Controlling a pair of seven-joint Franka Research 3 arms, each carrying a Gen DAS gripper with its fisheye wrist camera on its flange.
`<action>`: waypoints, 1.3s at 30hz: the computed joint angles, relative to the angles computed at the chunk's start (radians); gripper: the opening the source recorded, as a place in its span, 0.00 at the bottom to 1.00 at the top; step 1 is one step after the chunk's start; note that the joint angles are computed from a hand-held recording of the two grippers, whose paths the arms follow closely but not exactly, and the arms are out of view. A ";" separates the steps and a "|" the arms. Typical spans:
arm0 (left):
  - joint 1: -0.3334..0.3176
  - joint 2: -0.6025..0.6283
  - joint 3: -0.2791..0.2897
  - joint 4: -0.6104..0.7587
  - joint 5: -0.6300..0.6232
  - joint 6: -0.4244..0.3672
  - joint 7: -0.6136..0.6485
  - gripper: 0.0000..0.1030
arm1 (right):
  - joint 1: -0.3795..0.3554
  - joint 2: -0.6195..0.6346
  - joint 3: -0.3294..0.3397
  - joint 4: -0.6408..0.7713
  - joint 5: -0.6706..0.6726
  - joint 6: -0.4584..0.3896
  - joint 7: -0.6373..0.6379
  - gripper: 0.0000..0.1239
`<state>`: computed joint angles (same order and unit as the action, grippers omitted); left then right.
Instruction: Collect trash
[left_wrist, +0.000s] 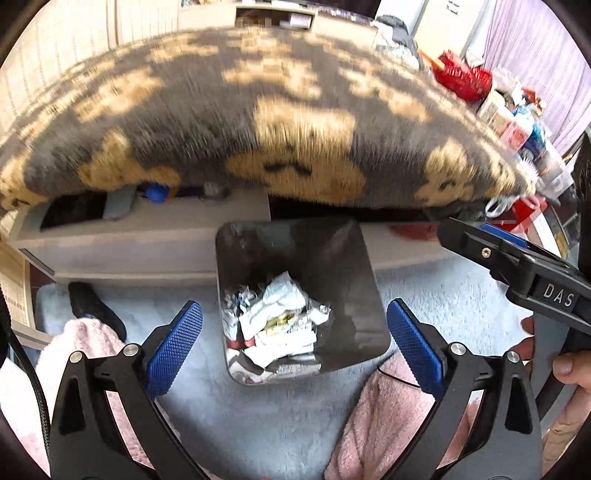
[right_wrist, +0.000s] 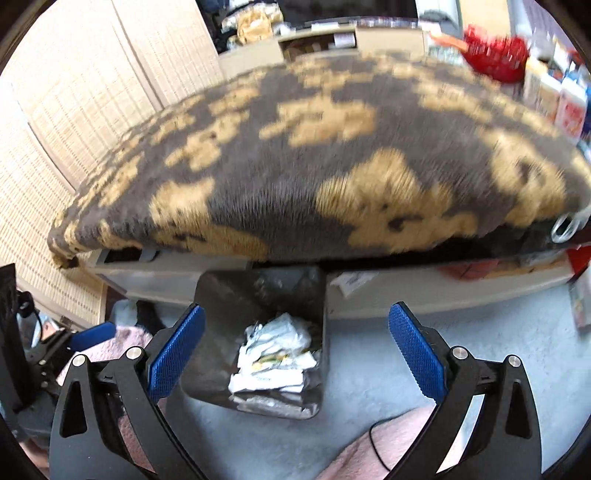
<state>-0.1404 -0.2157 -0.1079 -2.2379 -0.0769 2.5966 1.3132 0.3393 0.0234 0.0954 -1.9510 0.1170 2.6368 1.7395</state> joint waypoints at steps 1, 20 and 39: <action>0.004 -0.014 -0.002 -0.003 0.007 0.004 -0.008 0.92 | -0.001 -0.009 -0.003 0.000 -0.027 0.008 0.018 0.80; 0.172 -0.245 -0.109 0.100 0.502 0.181 -0.412 0.92 | -0.192 -0.268 0.088 -0.019 -0.450 0.279 0.318 0.81; 0.160 -0.312 -0.129 0.107 0.599 0.164 -0.461 0.92 | -0.337 -0.357 0.201 -0.063 -0.497 0.268 0.411 0.81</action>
